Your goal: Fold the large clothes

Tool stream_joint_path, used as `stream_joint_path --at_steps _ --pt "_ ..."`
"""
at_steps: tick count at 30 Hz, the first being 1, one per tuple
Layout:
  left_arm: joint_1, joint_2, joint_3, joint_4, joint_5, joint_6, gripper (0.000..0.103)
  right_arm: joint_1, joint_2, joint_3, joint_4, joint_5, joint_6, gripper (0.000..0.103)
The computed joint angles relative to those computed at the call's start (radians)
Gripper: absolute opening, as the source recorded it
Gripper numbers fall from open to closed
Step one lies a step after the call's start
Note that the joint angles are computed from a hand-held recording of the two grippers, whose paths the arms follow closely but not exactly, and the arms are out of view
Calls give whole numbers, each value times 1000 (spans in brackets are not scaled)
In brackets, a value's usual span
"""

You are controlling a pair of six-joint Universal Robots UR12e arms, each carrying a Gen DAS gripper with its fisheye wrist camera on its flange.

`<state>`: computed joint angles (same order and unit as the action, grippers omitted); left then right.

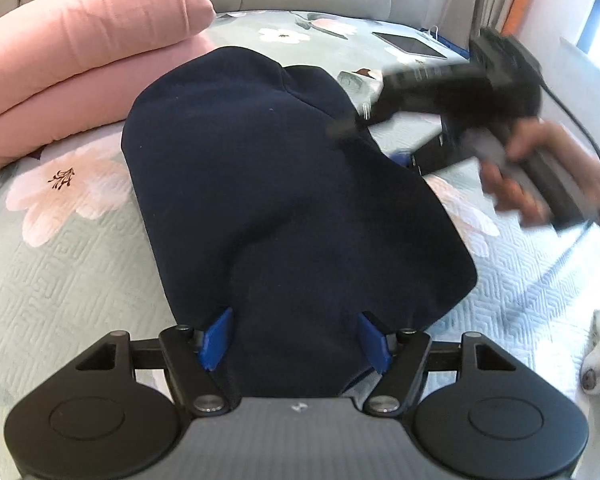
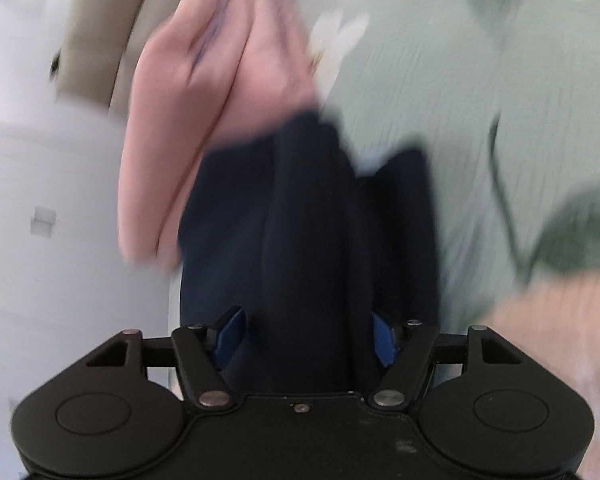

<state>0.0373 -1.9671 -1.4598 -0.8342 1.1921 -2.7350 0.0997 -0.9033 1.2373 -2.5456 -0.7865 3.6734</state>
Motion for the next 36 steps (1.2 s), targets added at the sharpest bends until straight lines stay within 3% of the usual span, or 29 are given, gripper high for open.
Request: stream_joint_path --at_steps 2,3,4,5,6,8,9,11,12,14,16,19,21,24,26,27,28,29,31,32,35,36 --pt "1 2 3 -13 -1 -5 70 13 -18 32 17 -7 -46 81" --pt "3 2 7 -22 -7 -9 70 19 -30 61 -32 -29 -41 77" --pt "6 5 8 -32 -14 -11 70 26 -43 84 -72 -67 -24 68" --pt "8 10 9 -46 -20 -14 70 32 -59 109 -102 -108 1 36" --pt "12 14 15 -70 -29 -16 70 34 -74 137 -147 -122 39 29" --pt "27 22 36 -147 -66 -29 66 33 -105 183 -220 -133 71 24" --pt "44 25 53 -207 -134 -37 62 32 -119 194 -251 -153 58 23" --pt "70 36 54 -214 -227 -82 67 32 -133 198 -298 -222 12 22" --pt "74 42 44 -156 -219 -125 74 34 -135 194 -288 -282 -16 22" --pt "64 34 37 -48 -149 -150 75 33 -121 171 -193 -316 -34 23" --pt "53 -3 72 -78 -103 -157 71 29 -102 161 -146 -291 -5 26" --pt "55 -63 132 -247 -139 -185 66 17 -107 204 -255 -250 125 48" --pt "64 -68 120 -268 -173 -208 70 17 -127 229 -269 -250 134 80" --pt "69 -65 116 -328 -180 -154 70 16 -151 246 -196 -213 38 81" --pt "64 -59 105 -335 -145 -111 70 29 -158 222 -64 -215 -38 81" --pt "64 -57 99 -337 -141 -109 70 37 -166 225 -30 -232 -79 71" --pt "67 -61 104 -356 -145 -115 70 48 -180 237 -37 -279 -98 51" --pt "71 -67 112 -380 -154 -127 70 53 -191 251 -66 -307 -106 15" --pt "76 -68 110 -387 -163 -131 70 48 -213 291 -158 -315 -88 14" --pt "75 -67 110 -388 -158 -119 71 42 -217 300 -160 -314 -93 13" --pt "61 -67 120 -417 -140 -83 69 37 -210 287 -19 -347 -105 16" --pt "58 -66 124 -435 -140 -65 64 38 -206 273 28 -352 -137 26"
